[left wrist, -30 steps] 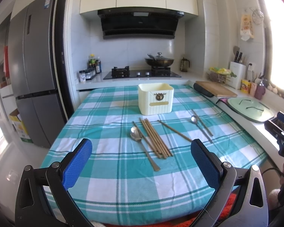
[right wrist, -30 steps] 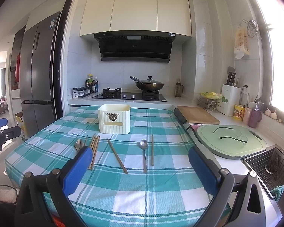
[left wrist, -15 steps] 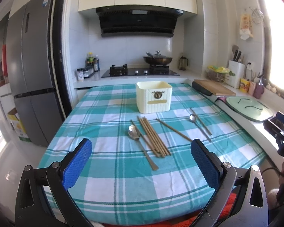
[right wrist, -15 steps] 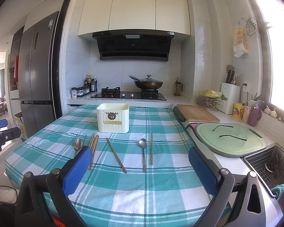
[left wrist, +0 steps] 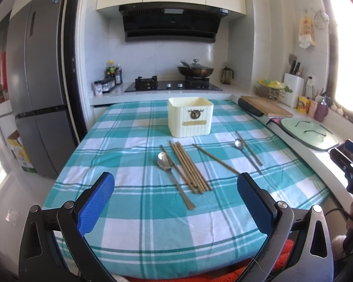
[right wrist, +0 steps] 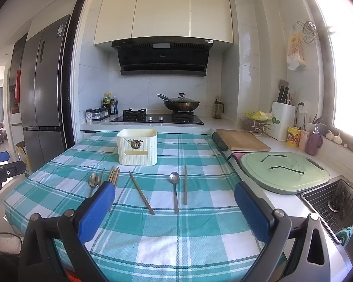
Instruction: Organize utensils
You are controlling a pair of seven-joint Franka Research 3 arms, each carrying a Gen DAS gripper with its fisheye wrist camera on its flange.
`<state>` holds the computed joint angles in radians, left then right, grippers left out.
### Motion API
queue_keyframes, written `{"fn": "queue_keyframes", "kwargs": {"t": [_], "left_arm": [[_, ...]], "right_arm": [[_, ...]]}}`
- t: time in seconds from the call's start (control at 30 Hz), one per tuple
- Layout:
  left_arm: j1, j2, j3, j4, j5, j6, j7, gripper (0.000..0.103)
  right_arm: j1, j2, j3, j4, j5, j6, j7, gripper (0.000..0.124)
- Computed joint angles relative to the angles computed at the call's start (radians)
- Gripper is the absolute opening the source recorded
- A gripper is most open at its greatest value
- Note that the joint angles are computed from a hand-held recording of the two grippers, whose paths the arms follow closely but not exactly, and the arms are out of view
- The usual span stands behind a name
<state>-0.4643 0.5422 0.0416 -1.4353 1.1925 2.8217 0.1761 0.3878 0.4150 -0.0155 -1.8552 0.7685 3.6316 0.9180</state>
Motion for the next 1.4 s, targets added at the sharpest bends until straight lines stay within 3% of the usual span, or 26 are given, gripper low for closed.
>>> {"fn": "queue_keyframes", "kwargs": {"t": [0.97,1.27,1.4], "left_arm": [[0.008,0.039,0.005,0.04,-0.122,-0.002,0.104,0.103],[0.028,0.087,-0.011,0.096,-0.241,-0.029,0.211,0.103],[0.076,0.179,-0.063,0.216,-0.383,-0.063,0.367,0.103]], "right_arm": [[0.008,0.014,-0.013,0.017,0.018,-0.015,-0.008,0.103],[0.026,0.033,-0.036,0.047,0.043,-0.042,-0.029,0.103],[0.05,0.051,-0.066,0.081,0.079,-0.076,-0.055,0.103]]}}
